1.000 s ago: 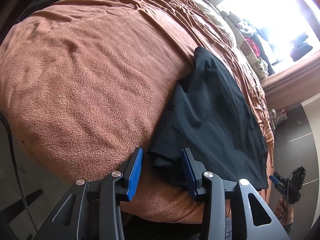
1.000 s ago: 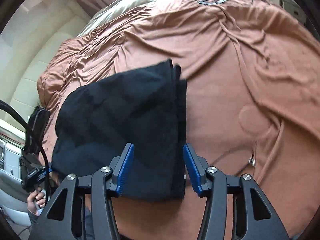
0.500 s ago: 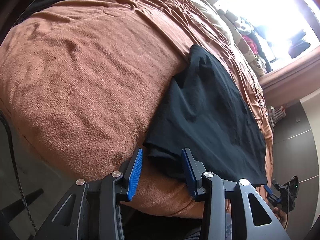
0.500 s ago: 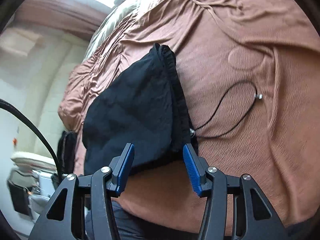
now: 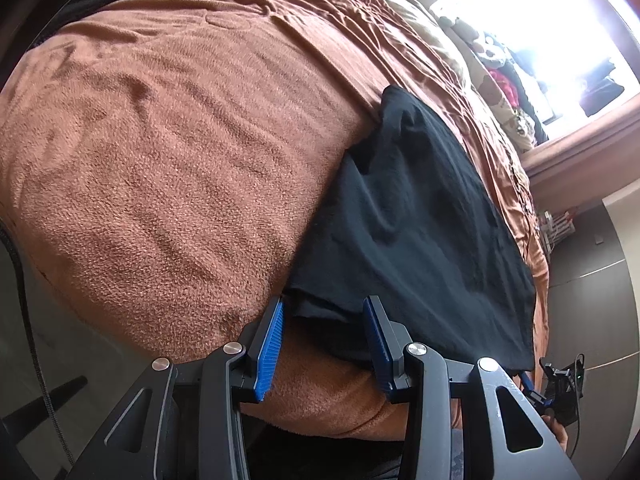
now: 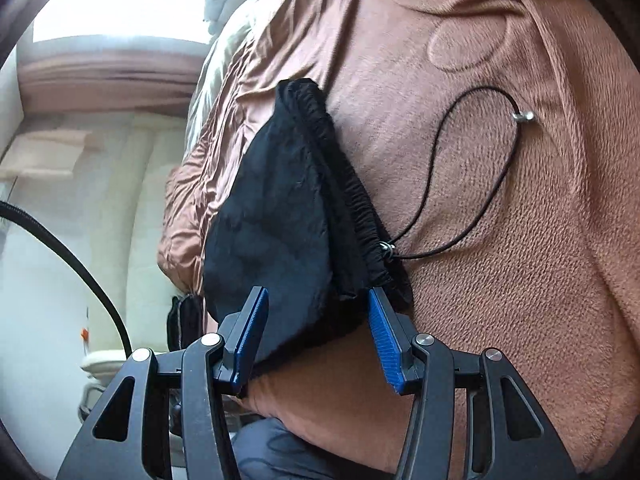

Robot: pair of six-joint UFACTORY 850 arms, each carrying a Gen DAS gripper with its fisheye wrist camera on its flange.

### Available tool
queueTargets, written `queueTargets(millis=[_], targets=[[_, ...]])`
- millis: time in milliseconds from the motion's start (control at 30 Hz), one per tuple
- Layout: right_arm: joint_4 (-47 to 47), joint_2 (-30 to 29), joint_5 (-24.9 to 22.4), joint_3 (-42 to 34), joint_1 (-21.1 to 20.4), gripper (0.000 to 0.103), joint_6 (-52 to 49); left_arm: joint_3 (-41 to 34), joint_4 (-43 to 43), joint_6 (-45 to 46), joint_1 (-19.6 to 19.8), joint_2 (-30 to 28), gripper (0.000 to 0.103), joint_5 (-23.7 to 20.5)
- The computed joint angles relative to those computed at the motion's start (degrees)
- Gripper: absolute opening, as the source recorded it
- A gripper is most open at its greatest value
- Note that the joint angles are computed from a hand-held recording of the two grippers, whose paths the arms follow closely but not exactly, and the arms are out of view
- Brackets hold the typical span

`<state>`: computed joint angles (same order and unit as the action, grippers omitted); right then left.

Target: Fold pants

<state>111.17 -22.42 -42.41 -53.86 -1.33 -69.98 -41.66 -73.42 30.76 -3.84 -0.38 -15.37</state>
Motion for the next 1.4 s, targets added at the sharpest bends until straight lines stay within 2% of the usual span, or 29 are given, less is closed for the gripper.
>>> queueTargets(millis=[133, 267, 333, 367, 433, 533, 800, 967, 1133, 1200, 1233, 1400], targets=[[2.11, -0.95, -2.14, 0.5, -0.67, 0.049, -0.59, -0.58, 0.97, -0.7, -0.26, -0.76, 0.042, 0.47], [3.57, -0.83, -0.93, 0.97, -0.54, 0.047, -1.27, -0.97, 1.06, -0.79, -0.24, -1.14, 0.042, 0.56], [3.58, -0.18, 1.41, 1.01, 0.06, 0.025, -0.86, -1.32, 0.6, -0.55, -0.27, -1.47, 0.042, 0.55], [4.14, 0.4, 1.93, 1.31, 0.45, 0.017, -1.2, -1.32, 0.66, -0.55, -0.25, -1.46, 0.042, 0.54], [3.95, 0.79, 0.35, 1.74, 0.33, 0.013, -2.09, -1.52, 0.98, -0.64, -0.3, -1.61, 0.042, 0.57], [3.96, 2.23, 2.32, 1.58, 1.95, 0.008, -3.29, -1.4, 0.38, 0.28, -0.15, -1.61, 0.042, 0.46], [7.38, 7.08, 6.72, 4.79, 4.33, 0.006, -8.4, -1.68, -0.03, 1.69, 0.46, -1.92, 0.042, -0.05], [7.65, 8.23, 9.52, 5.32, 5.93, 0.005, -8.12, -1.66, 0.21, 1.69, 1.2, -1.56, 0.042, -0.29], [10.73, 10.45, 11.2, 7.95, 6.55, 0.004, -10.19, -0.04, -8.41, 9.73, 2.84, 0.03, 0.043, -1.41], [12.7, 11.47, 13.91, 8.56, 7.41, 0.004, -12.63, 0.8, -12.21, 13.22, 3.59, 0.63, 0.058, -1.95], [12.74, 11.74, 14.29, 8.8, 7.47, 0.004, -12.87, 0.93, -11.89, 12.87, 3.6, 0.77, 0.061, -1.15], [10.51, 10.79, 15.74, 7.74, 7.56, 0.004, -10.86, -0.08, -10.47, 11.77, 3.33, -0.8, 0.062, -0.98]])
